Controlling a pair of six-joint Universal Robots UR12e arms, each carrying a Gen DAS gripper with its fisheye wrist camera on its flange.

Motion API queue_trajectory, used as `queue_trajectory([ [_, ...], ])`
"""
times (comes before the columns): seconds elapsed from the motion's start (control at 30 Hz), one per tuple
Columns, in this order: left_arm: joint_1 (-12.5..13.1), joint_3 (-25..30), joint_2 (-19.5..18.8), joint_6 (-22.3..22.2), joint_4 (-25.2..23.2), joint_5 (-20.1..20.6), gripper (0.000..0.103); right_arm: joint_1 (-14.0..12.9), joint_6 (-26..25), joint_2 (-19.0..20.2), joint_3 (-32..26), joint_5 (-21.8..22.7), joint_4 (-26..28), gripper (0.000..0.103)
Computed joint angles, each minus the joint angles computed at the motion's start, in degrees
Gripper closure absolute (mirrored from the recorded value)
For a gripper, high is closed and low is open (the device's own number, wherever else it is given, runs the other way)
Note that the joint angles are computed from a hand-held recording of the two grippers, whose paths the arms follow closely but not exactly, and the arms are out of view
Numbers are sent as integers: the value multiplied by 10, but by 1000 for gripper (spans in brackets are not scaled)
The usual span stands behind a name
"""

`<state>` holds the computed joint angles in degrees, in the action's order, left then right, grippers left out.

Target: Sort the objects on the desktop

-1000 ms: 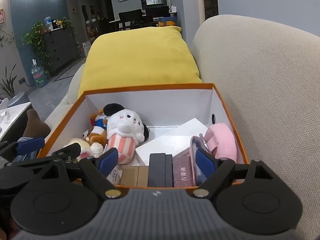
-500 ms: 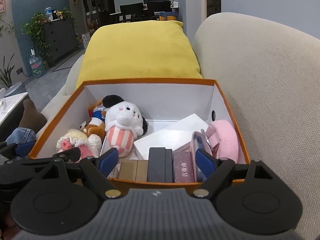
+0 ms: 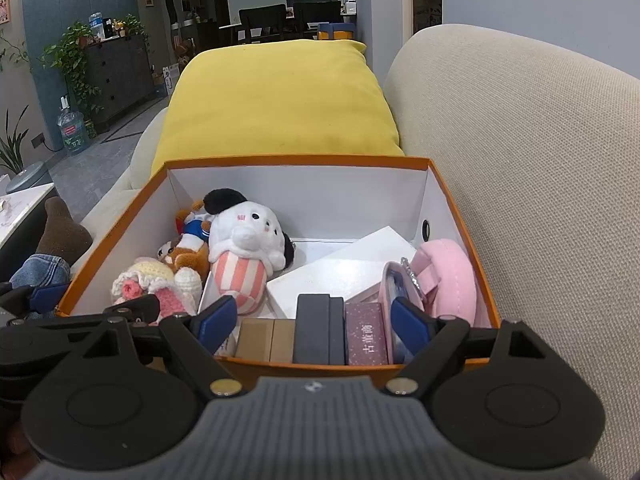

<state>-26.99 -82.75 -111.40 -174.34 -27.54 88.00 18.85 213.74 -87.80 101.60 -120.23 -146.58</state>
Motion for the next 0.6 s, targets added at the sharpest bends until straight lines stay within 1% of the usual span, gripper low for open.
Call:
queue_trajectory([
  [0.6, 0, 3, 0, 11, -9, 4, 16, -2, 4, -1, 1, 6, 4, 18],
])
